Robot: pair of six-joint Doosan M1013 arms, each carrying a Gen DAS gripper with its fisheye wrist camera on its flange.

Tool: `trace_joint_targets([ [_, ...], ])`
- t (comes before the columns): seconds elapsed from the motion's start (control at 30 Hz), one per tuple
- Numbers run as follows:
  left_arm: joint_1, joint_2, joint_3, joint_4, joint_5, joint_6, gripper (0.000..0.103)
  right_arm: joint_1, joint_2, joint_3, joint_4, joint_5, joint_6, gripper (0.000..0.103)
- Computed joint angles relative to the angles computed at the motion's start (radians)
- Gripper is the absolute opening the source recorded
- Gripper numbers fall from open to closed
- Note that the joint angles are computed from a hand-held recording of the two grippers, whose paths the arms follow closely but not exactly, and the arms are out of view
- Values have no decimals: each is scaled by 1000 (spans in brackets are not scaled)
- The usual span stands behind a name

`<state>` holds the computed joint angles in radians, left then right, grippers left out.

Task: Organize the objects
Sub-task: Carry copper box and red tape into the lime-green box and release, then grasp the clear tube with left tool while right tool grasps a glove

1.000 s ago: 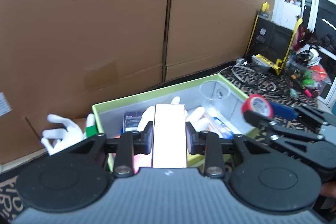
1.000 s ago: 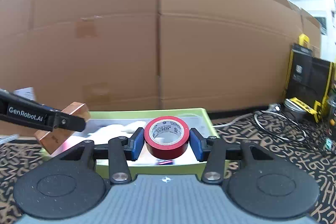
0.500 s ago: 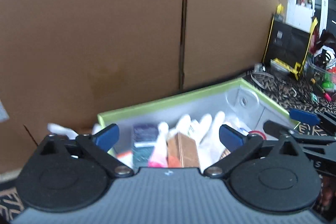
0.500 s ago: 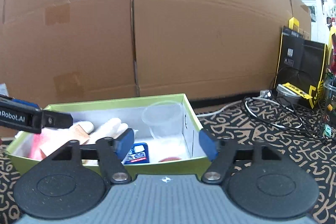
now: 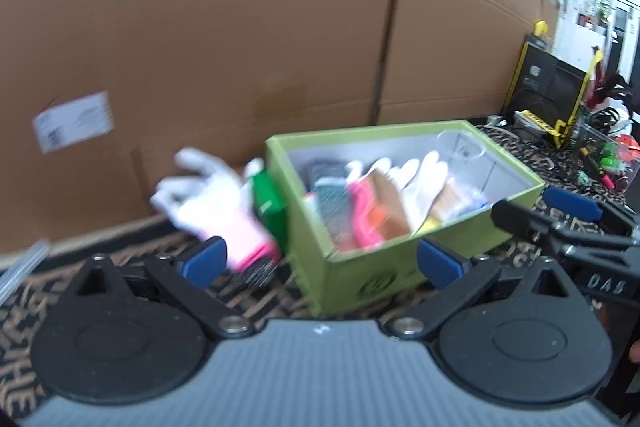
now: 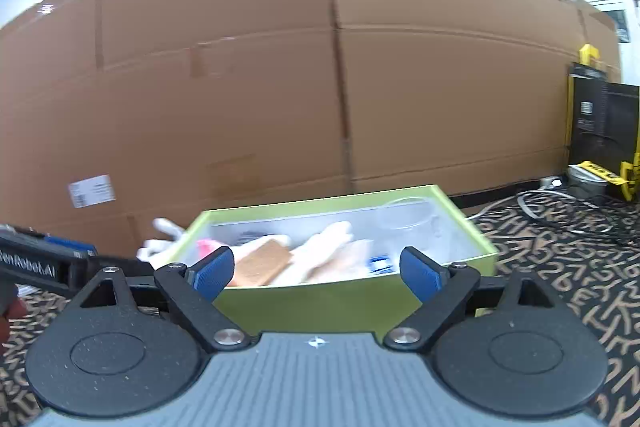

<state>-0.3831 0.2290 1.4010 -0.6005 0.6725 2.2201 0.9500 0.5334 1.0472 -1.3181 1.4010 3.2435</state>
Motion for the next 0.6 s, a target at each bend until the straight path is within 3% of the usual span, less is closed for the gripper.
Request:
trace_joint_targets([
  [0.33,101,-43,73,117,16,-139,103,-3,68,-107,92,-185,-96,94],
  [0.5,146,-46,80,134,14,-193,103,-16,135,-216,170,-254,-258,92],
  [0.6,166,-43,79,135,6,-196,103,-25,189,-310,200,-251,-383,85],
])
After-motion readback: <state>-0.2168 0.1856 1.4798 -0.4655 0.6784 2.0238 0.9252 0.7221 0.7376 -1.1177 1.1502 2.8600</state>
